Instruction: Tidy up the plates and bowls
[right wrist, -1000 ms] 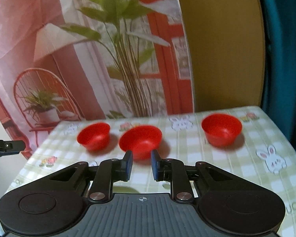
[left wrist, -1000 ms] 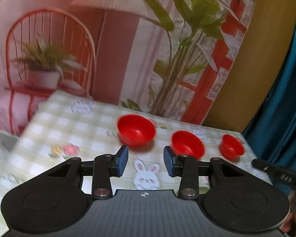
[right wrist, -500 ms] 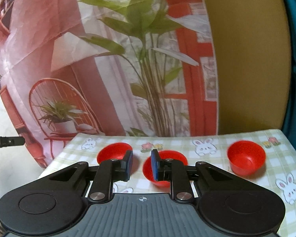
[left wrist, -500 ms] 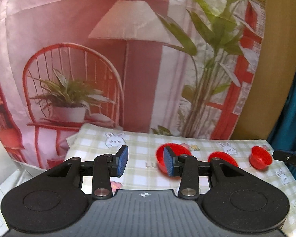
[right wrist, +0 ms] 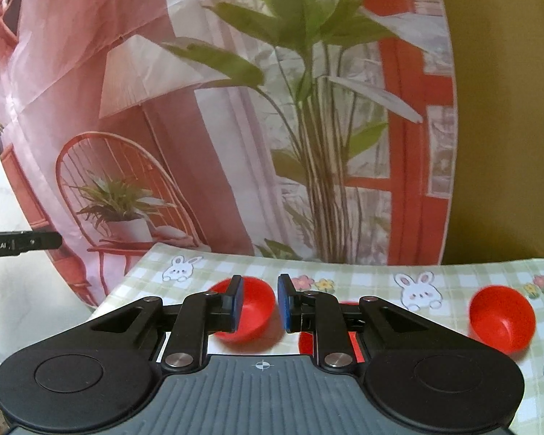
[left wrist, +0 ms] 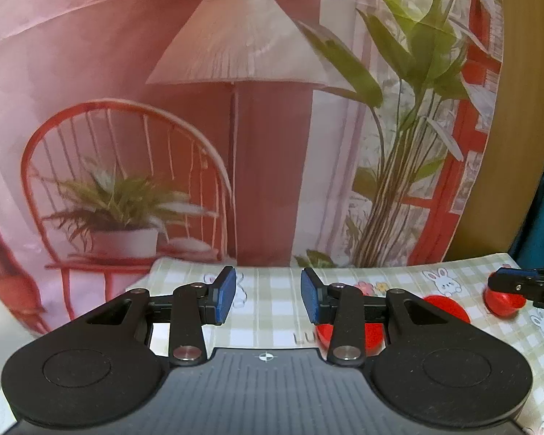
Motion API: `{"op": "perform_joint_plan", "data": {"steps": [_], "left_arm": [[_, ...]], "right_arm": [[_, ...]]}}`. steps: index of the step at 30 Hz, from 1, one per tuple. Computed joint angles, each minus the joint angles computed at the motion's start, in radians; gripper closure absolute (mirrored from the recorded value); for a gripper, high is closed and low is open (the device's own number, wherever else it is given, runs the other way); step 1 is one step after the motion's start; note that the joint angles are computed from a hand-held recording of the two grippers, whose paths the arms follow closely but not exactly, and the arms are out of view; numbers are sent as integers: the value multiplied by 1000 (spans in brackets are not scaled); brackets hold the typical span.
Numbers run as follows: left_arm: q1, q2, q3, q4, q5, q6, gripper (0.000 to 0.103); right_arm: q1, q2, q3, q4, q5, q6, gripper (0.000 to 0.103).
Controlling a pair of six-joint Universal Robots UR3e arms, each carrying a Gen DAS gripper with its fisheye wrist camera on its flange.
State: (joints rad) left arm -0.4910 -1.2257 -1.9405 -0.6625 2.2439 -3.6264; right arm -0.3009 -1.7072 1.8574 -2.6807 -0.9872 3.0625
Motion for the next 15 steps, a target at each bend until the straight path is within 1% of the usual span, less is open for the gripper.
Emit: {"op": "perform_joint_plan", "data": {"steps": [2, 5, 8, 10, 13, 15], "left_arm": [[61, -3, -8, 41, -62, 53, 61], [170, 3, -46, 104, -201, 118, 61], [231, -47, -83, 181, -275, 163, 61], [276, -89, -109, 236, -340, 172, 61], [351, -168, -154, 343, -463, 140, 61], [373, -249, -153, 404, -507, 128, 61]], "right_arm": [[44, 71, -65, -12, -39, 21, 83], [104, 178, -161, -17, -90, 45, 83], [157, 281, -249, -8, -135, 57, 82], [189, 354, -313, 7, -162, 63, 82], [225, 470, -414, 45, -197, 81, 82], [239, 550, -496, 97, -206, 108, 82]]}}
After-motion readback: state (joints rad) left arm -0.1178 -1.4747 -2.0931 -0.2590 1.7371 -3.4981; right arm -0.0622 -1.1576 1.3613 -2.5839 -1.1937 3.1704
